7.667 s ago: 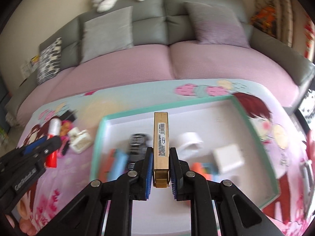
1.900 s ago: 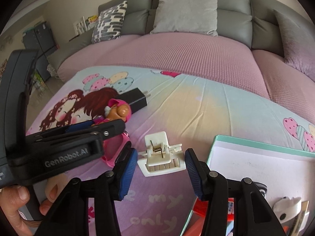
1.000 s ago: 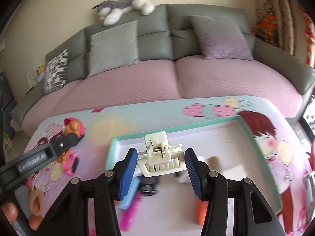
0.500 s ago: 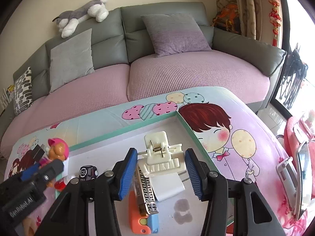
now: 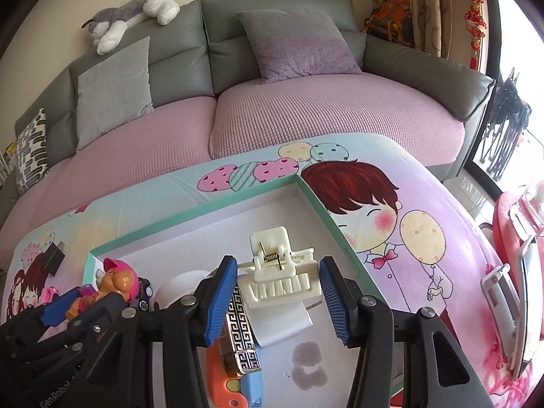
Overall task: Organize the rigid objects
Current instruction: 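Carry the toy dog and white clip into the tray and open both grippers, then withdraw both grippers from the tray toward the pink watch and black adapter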
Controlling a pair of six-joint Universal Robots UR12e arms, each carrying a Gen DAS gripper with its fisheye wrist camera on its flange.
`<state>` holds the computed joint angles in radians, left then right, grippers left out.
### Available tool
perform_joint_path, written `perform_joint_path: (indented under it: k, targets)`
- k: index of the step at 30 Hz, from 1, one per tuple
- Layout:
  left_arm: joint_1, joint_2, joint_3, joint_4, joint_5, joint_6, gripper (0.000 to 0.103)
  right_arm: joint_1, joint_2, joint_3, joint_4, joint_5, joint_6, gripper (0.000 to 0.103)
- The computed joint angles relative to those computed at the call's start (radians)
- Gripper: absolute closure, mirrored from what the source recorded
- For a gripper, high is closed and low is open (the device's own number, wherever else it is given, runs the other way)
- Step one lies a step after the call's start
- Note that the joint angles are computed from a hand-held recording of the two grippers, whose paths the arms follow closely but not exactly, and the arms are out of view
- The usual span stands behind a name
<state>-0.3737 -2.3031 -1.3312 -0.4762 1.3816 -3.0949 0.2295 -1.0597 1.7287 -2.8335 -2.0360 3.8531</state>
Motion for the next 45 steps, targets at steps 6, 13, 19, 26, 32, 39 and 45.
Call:
perform_joint_path:
  k: [6,13,19,26,32,39,45]
  targets:
    - [-0.009,-0.008,0.013,-0.04,0.027,0.025,0.042,-0.002,0.003,0.0,-0.01,0.013,-0.002,0.049]
    - [-0.005,-0.005,0.016,-0.057,0.009,0.011,0.042,0.004,-0.001,-0.011,0.033,-0.001,-0.008,0.049]
    - [0.001,0.008,0.007,-0.043,0.022,0.002,0.042,0.013,-0.003,-0.028,0.068,-0.02,-0.021,0.041]
    - [0.013,0.03,-0.017,0.009,0.032,-0.023,0.042,0.023,-0.009,-0.035,0.067,-0.028,-0.042,0.04]
    - [0.024,0.037,-0.027,0.046,0.061,-0.06,0.041,0.029,-0.011,-0.041,0.06,-0.025,-0.062,0.04]
    - [0.042,0.033,-0.026,0.046,0.136,-0.145,0.037,0.033,0.001,-0.06,0.079,-0.002,-0.084,0.04]
    - [0.049,0.026,-0.019,0.024,0.216,-0.186,0.027,0.041,0.019,-0.084,0.091,0.023,-0.122,0.029]
